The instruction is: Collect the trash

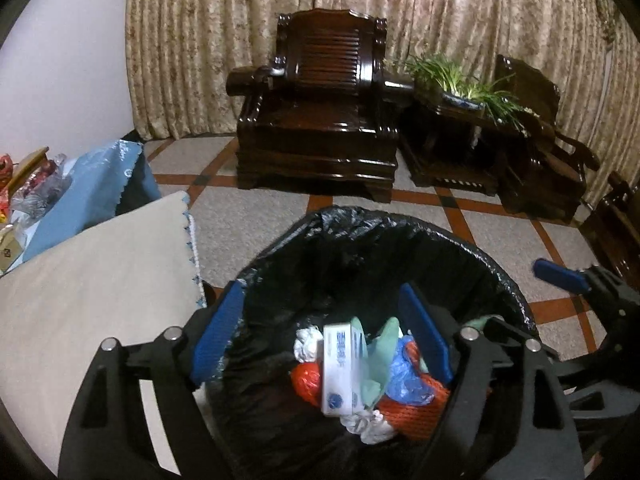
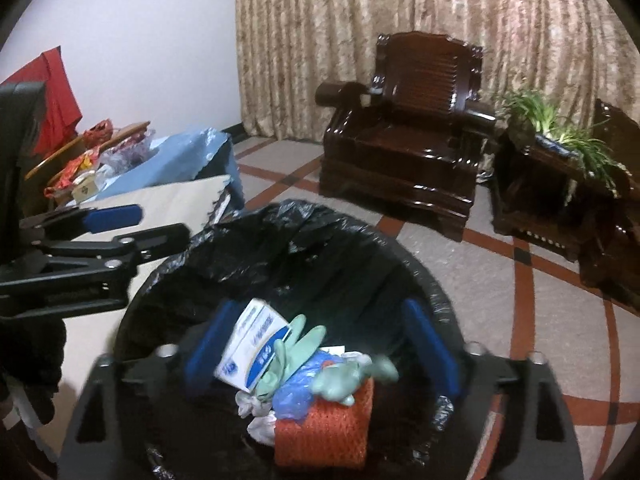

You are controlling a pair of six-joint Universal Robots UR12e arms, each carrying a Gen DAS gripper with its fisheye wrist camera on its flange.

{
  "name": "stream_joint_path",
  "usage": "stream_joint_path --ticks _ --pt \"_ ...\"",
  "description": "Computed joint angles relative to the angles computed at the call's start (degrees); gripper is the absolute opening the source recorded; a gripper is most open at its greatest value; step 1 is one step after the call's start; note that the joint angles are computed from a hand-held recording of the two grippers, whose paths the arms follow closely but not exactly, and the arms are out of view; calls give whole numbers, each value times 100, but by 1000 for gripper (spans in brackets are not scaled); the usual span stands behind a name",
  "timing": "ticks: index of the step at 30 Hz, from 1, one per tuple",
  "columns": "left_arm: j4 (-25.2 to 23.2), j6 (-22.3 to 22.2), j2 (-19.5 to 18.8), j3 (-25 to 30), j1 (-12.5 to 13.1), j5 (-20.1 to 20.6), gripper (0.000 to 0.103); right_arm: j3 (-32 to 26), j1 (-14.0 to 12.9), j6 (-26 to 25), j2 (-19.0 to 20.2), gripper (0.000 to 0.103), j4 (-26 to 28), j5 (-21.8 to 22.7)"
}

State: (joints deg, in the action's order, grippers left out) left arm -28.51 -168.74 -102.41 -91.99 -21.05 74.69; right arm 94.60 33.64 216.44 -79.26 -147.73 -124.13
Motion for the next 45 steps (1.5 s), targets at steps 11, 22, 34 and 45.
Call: stream_joint_path --ticks 11,22,34,45 --pt "111 -115 418 -252 220 -142 94 -155 201 69 -55 97 -126 -181" --pt "364 -218 954 -691 509 -64 95 -440 467 150 -2 97 -5 -349" --pt "456 -110 1508 -1109 832 -166 95 -775 766 11 103 97 -12 -470" --pt "630 -148 1840 -1375 988 -326 95 -953 980 -38 190 97 19 -623"
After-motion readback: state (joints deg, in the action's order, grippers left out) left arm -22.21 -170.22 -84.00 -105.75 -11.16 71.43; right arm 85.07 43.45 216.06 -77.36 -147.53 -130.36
